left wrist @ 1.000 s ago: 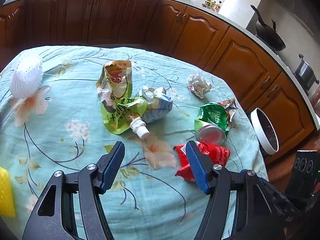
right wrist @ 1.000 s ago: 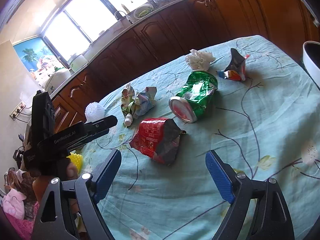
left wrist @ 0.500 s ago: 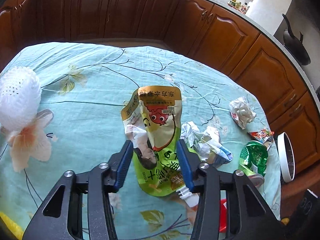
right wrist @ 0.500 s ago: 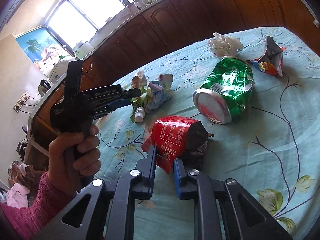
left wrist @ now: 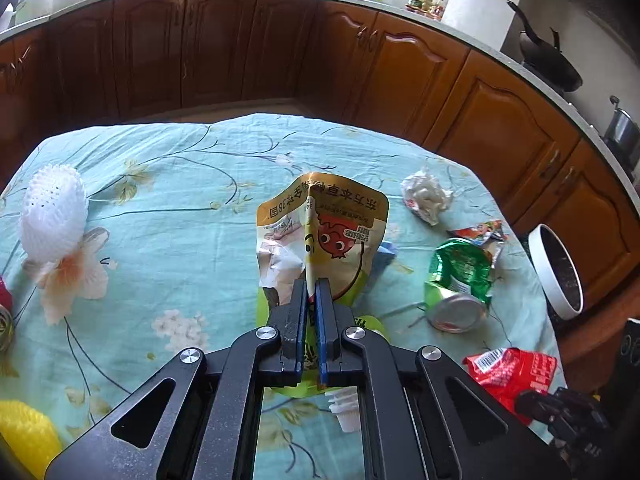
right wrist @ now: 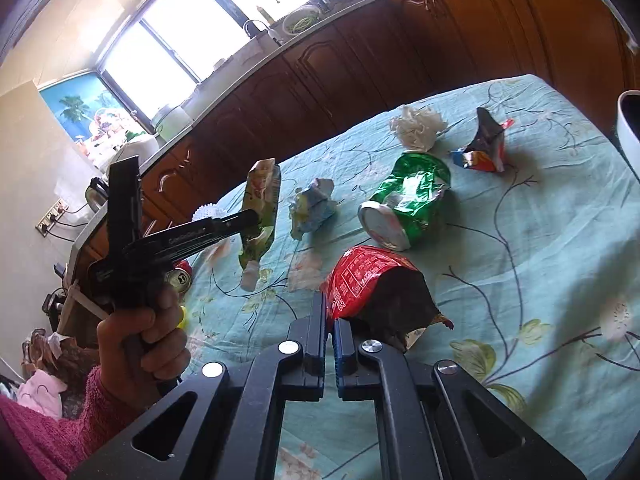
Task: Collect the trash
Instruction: 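Carry both bags over the black bin and open both tools to drop them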
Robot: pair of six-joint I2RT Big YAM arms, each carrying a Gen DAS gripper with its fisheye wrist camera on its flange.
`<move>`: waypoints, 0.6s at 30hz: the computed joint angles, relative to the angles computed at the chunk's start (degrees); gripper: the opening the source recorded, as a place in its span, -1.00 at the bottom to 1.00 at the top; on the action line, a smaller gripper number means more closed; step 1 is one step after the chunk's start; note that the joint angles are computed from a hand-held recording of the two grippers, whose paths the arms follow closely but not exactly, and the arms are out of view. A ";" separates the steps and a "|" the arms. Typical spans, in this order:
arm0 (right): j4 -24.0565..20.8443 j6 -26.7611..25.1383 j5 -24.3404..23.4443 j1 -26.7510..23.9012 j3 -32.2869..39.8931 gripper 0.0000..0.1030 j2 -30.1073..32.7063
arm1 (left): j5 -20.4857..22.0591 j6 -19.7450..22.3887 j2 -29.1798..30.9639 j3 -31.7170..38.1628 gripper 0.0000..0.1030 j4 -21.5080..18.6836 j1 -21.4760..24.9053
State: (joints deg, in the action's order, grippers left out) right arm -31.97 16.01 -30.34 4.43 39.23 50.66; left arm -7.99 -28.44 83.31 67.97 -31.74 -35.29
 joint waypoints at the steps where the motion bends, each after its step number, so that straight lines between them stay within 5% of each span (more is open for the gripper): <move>1: -0.43 -0.20 -0.19 -0.97 -0.13 -0.94 -0.66 | 0.10 0.14 -0.61 -0.13 -0.93 0.14 -0.68; 18: -7.11 -5.79 -7.72 -25.17 -1.36 -0.94 -7.35 | 3.61 3.48 4.72 7.87 -0.93 -0.92 -12.50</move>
